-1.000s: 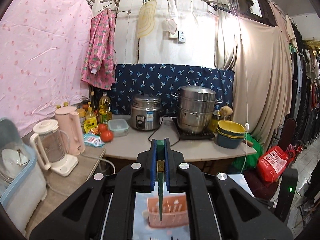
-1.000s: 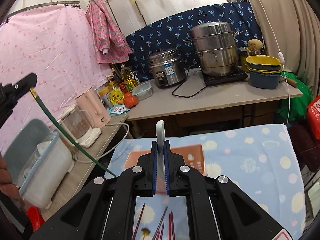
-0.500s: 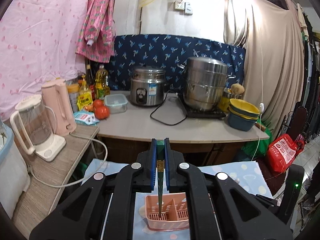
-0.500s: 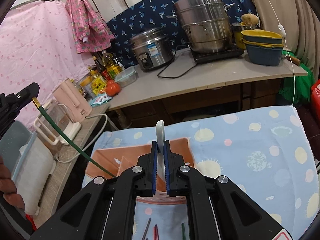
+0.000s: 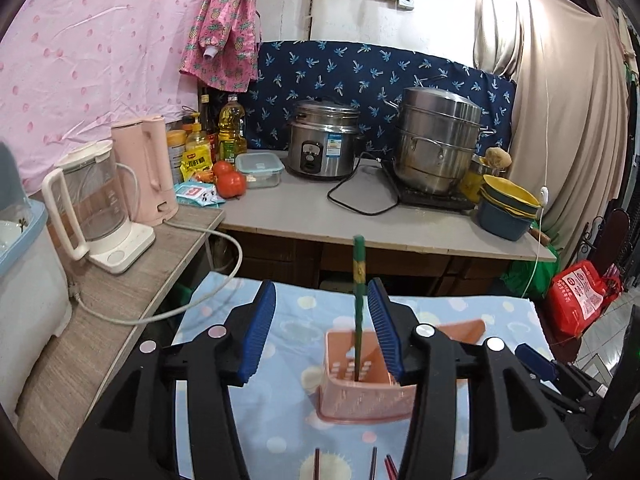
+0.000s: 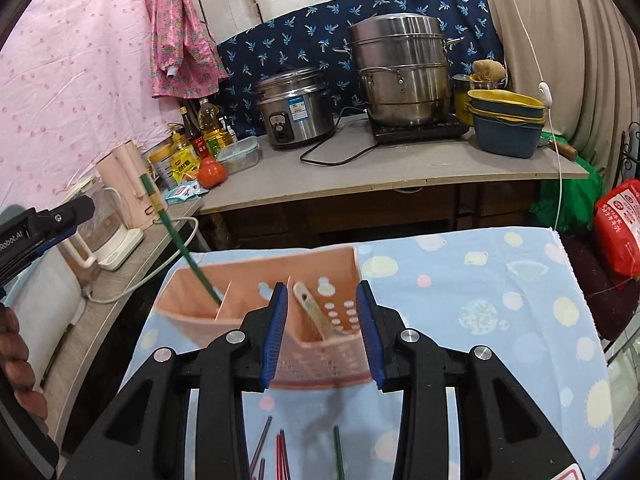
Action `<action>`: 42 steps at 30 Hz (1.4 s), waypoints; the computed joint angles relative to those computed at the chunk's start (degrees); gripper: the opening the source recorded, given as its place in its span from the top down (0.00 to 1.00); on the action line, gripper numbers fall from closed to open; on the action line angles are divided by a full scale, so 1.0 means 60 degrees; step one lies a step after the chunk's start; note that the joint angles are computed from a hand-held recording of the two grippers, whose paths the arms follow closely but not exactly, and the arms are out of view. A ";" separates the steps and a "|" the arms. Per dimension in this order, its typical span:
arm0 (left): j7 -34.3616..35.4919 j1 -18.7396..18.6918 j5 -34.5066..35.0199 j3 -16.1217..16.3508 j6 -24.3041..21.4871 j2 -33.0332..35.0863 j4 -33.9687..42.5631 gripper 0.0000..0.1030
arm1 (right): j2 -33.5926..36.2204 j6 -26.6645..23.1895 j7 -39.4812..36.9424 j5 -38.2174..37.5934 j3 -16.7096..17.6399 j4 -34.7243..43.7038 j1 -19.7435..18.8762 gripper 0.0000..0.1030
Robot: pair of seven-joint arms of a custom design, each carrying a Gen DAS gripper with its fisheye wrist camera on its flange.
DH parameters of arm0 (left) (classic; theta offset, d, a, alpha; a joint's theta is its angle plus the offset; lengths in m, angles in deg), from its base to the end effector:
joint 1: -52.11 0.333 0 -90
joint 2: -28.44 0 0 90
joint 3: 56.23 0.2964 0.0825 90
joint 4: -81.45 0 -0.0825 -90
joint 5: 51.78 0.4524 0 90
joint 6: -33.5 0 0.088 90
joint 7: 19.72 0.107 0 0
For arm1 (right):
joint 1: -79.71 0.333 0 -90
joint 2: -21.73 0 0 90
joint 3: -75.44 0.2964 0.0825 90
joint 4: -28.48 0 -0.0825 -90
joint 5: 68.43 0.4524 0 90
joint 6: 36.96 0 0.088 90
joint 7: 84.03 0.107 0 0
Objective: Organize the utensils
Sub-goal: 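Open both tools to drop the spoon and chopstick into the caddy, then grasp a green chopstick with the right tool while the left tool grasps a dark-red chopstick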
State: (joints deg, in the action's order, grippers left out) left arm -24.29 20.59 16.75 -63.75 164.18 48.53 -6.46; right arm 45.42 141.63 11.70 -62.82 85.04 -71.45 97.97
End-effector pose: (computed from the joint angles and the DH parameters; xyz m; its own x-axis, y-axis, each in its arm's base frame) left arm 0.6132 -0.4529 0.4722 0.2804 -0.9555 0.0912 -0.4549 -0.2159 -0.8640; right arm 0.6779 0.3317 0.4030 0.3421 -0.9115 -0.2283 -0.6115 -0.0316 -0.7906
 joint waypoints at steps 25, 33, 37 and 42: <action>-0.1979 -0.0664 -0.1813 -0.1742 -0.0062 -0.1447 -0.4420 0.56 | -0.5276 0.0657 0.9466 -0.9609 -0.2174 -0.7708 0.1038 0.64; -0.2700 -0.0957 -0.1811 -0.1647 0.0327 -0.1254 -0.4831 0.57 | -0.5622 0.0902 1.0914 -1.0606 0.0280 -0.8333 -0.1322 0.64; -0.2831 -0.0982 -0.1713 -0.1592 0.0570 -0.1175 -0.4871 0.59 | -0.5621 0.0995 1.0653 -1.0216 0.0798 -0.8473 -0.1750 0.64; -0.2728 -0.0995 -0.1715 -0.1498 0.0702 -0.0992 -0.4763 0.71 | -0.5543 0.1072 1.0122 -0.9609 0.1161 -0.8498 -0.2026 0.64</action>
